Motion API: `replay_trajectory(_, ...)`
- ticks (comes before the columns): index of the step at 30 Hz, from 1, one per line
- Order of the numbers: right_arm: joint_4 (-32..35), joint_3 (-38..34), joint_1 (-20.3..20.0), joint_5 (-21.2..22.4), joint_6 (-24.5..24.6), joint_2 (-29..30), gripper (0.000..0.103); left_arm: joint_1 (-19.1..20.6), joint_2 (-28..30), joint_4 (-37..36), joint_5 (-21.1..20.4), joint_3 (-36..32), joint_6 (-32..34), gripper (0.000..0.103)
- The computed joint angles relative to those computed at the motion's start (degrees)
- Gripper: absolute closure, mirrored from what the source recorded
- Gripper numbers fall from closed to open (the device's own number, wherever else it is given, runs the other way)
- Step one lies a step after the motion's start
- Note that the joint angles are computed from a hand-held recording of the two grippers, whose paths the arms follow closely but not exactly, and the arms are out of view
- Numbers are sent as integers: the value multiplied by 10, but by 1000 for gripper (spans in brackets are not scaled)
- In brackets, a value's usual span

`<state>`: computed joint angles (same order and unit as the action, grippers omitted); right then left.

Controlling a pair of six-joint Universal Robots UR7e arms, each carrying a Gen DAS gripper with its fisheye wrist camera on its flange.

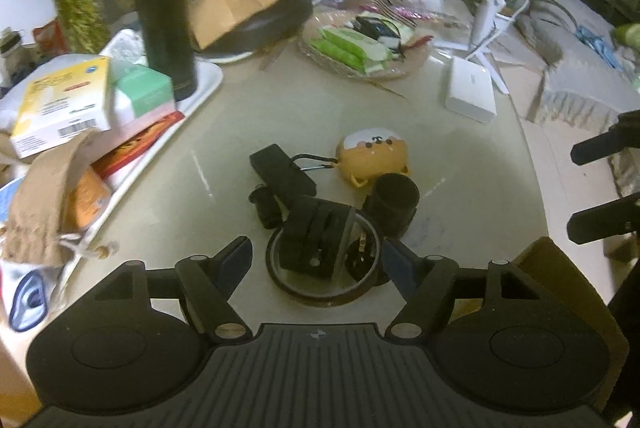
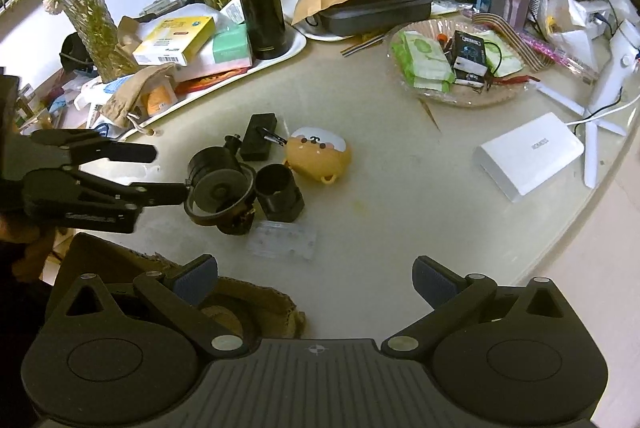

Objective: Organize rigid objects
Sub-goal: 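Grasp the black round lens-like object with the left tool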

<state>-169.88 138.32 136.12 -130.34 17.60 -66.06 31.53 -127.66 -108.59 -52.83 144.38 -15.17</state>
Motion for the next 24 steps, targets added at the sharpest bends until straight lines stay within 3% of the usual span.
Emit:
replay_trajectory(9, -1, -1, -6, 0, -11, -1, 0, 83, 84, -122, -38, -4, 94, 33)
replay_trajectory(12, 0, 2, -10, 0, -9, -3, 0, 105, 107, -131, -53, -10, 109, 42)
replay_trajectory(14, 0, 3, -12, 2, -7, -5, 0, 116, 117, -129, -64, -17, 109, 53)
replay_trajectory(24, -8, 4, -14, 1, -10, -5, 0, 115, 146, -114, -53, -27, 92, 61)
